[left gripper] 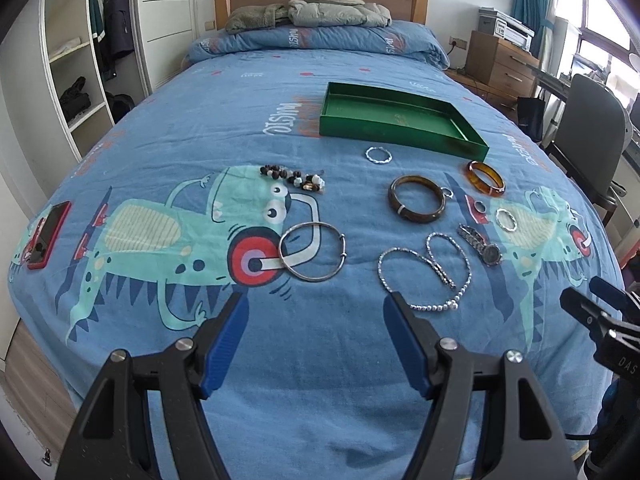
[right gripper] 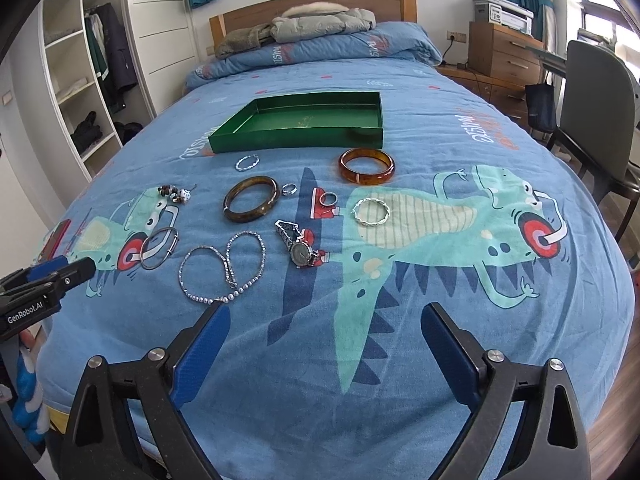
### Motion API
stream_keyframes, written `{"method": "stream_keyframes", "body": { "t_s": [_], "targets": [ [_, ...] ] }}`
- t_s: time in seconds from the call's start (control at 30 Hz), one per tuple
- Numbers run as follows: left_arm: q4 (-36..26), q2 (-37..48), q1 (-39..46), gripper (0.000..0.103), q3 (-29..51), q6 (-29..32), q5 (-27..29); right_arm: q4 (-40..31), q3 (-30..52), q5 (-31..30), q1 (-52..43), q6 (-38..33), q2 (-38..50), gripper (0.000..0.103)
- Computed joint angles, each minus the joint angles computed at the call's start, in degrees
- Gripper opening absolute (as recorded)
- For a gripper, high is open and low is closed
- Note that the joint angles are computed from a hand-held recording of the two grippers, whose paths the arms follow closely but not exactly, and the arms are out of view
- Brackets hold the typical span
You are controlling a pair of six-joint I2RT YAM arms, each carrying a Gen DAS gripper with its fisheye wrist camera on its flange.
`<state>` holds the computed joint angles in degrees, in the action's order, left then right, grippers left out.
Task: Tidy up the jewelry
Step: 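Move both tools forward over the jewelry on the bed, then grasp the silver watch with the right tool while the left tool grasps the pearl necklace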
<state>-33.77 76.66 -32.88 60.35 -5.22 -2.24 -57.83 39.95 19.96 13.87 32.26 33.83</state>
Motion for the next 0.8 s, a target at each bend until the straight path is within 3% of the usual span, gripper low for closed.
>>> {"method": "stream_keyframes", "body": {
  "t_s": [0.27,0.37,0.63,0.8],
  "targets": [
    [1.5,5.6,1.3,0.067,2.3,0.0,4.4,9.2,-1.9,-16.7,-16.6,-14.8,4.0,0.056],
    [1.6,9.1,3.3,0.066,4.7,0.4,6.1,13.7,-2.4,-21.3,-19.2,-18.9,8.3,0.053],
    [0.4,16.3,3.4,0.037,8.8,5.4,12.7,21.6,-1.0,-28.8,-22.8,-27.7,21.6,0.044],
    [-1.3,20.1,1.8,0.037,11.7,5.9,16.3,23.6,0.4,-31.8,-25.2,-32.4,27.9,0.035]
  ]
}}
